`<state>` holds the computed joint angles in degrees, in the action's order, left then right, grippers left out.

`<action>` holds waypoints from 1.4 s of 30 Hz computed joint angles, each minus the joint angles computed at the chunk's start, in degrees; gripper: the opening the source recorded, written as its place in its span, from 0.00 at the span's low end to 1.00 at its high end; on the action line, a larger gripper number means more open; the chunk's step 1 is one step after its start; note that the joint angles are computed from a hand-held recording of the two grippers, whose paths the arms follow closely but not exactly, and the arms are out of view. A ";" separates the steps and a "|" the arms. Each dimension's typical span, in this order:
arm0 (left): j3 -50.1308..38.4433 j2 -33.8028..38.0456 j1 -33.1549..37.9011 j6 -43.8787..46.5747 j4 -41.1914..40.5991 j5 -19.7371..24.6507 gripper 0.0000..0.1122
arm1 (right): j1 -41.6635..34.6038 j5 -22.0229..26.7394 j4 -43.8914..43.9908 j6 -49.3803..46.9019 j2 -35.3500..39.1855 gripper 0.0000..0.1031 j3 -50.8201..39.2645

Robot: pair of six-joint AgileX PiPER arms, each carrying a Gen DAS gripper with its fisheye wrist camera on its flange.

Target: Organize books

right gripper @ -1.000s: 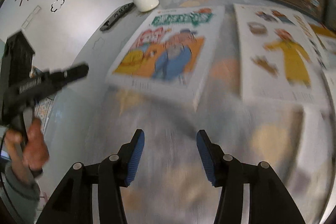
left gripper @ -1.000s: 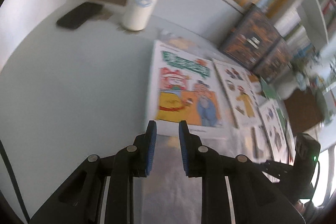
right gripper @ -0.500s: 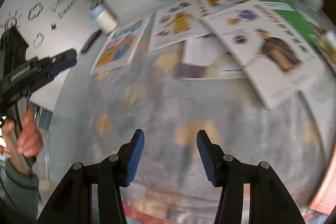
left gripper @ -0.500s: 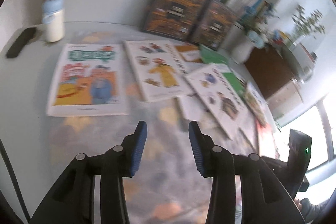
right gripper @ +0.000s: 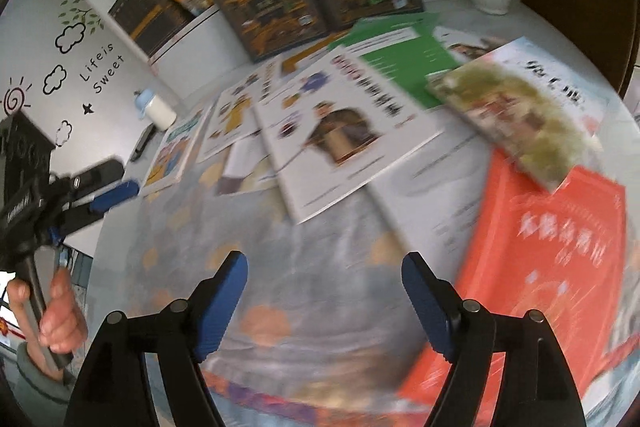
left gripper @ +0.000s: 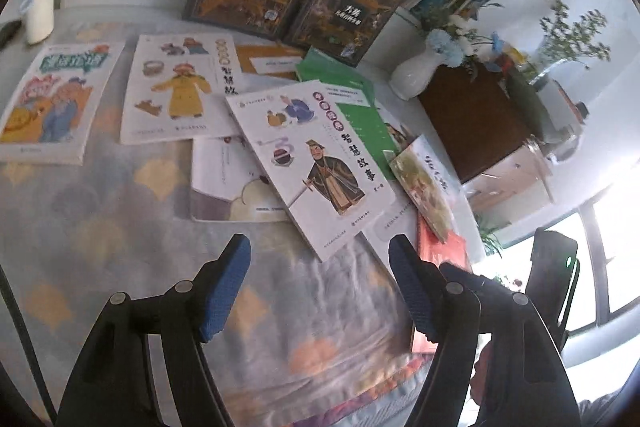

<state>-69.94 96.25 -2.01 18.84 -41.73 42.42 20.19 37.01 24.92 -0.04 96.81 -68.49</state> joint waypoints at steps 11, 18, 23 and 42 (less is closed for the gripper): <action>-3.31 11.30 -8.73 -18.44 10.97 -12.81 0.44 | -7.10 7.09 -3.54 -10.14 24.91 0.52 -31.54; -5.19 18.11 -9.17 -21.52 7.04 -16.48 0.34 | -5.37 13.38 -12.51 -3.77 38.98 0.46 -52.20; -4.60 18.01 -8.91 -16.72 2.88 -16.04 0.34 | -4.20 18.27 -11.29 -6.40 43.52 0.46 -59.04; 26.42 -6.23 0.58 -1.23 -8.03 -13.11 0.34 | 3.16 6.44 6.64 -17.94 17.72 0.47 -10.76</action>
